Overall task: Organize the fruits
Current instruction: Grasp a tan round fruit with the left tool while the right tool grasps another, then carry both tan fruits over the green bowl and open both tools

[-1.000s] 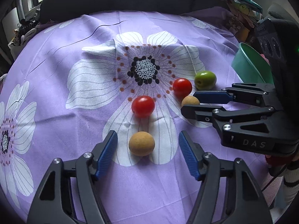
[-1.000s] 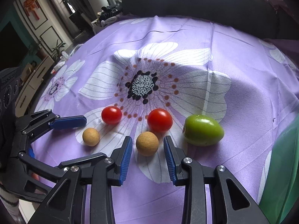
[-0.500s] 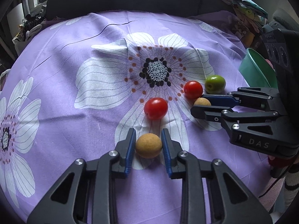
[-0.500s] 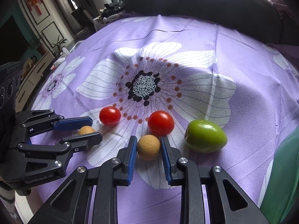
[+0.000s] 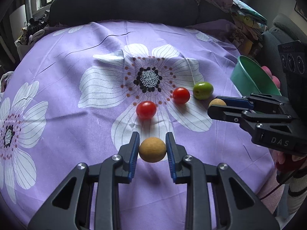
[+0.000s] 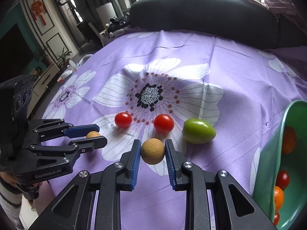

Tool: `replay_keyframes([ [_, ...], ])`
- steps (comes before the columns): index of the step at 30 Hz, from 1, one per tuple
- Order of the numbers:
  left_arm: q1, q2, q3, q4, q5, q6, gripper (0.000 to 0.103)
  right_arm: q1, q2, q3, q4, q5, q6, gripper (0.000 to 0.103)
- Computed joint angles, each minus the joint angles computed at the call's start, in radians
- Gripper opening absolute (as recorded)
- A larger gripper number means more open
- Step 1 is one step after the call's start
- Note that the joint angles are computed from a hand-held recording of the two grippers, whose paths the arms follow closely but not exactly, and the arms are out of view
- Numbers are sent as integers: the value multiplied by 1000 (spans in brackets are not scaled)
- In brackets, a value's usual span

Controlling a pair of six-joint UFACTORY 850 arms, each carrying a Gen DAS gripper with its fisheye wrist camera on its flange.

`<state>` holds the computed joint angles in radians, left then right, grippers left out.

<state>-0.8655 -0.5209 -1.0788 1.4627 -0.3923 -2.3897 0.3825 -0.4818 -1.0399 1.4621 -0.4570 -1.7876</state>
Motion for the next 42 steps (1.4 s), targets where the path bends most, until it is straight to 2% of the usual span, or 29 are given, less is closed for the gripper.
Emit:
replay_keyframes([
  [5,-23,0,-15,1,-13,-16,28,-25,46,55,78,-34,-63,27],
  [24,-49,-91,-230,-90,-22,223,28,-156,193,197,299,-103,-260,27],
  [34,-45,-161,-373,-116,-2,366,28,-231,222,218,373,-127,-305,27],
  [42,-34,-234,-502,-149,36,481,28,-281,225,221,434,-116,-335,27],
])
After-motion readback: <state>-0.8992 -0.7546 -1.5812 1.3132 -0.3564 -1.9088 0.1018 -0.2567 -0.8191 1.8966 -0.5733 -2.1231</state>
